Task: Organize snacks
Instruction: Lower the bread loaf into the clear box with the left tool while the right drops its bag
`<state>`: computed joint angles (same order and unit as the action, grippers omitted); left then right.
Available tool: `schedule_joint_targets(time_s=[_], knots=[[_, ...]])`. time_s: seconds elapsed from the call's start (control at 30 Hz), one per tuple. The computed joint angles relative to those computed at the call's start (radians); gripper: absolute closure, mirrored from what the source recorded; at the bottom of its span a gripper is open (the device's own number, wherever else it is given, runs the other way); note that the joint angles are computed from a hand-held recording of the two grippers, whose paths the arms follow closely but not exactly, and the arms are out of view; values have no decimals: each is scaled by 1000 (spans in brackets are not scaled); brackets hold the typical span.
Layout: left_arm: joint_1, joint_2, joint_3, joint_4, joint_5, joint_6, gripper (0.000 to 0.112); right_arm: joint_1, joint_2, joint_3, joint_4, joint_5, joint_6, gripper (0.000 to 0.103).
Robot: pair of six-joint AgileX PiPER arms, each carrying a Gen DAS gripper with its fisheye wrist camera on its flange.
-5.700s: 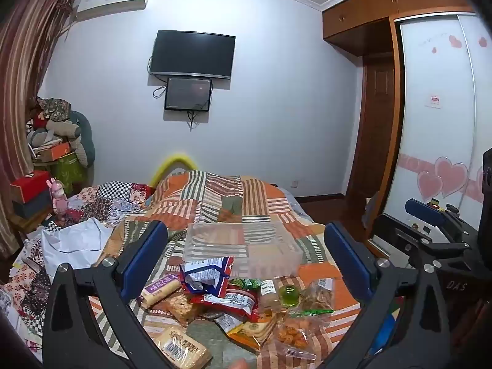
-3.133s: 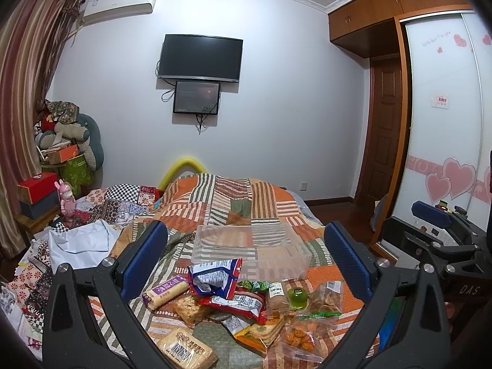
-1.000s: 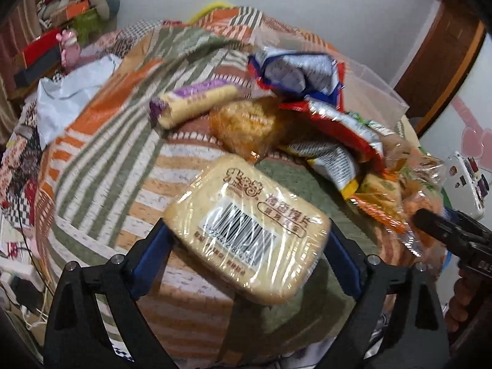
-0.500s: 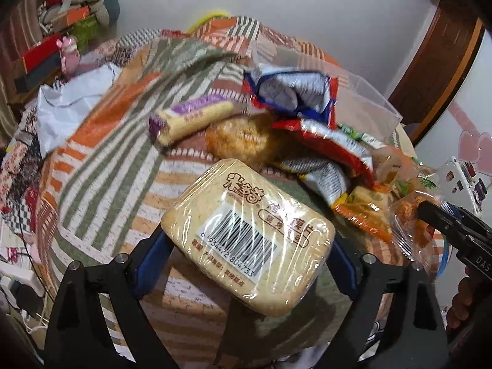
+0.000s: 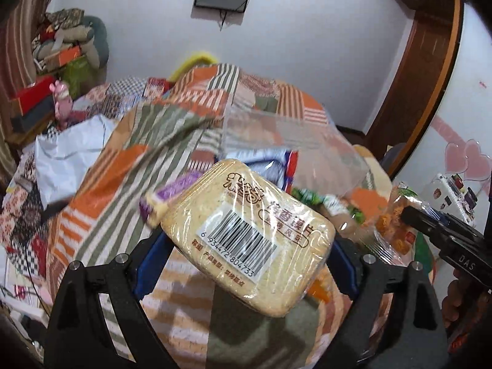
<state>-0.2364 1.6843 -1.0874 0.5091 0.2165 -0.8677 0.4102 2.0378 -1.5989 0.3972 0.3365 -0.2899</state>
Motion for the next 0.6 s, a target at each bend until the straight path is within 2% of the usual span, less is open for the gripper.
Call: schedule_joint_targets(time_s=[0.13, 0.27, 0.4, 0.6], knots=[[-4, 17, -65, -11, 16, 32, 21, -6, 6, -36, -12, -14, 16, 63], [5, 52, -144, -102, 33, 142, 21, -16, 32, -99, -22, -10, 31, 63], [12, 92, -223, -134, 52, 190, 21, -23, 72, -180, -53, 3, 66, 63], [24, 179, -387, -179, 120, 253, 21, -32, 145, -326, -81, 39, 88, 63]])
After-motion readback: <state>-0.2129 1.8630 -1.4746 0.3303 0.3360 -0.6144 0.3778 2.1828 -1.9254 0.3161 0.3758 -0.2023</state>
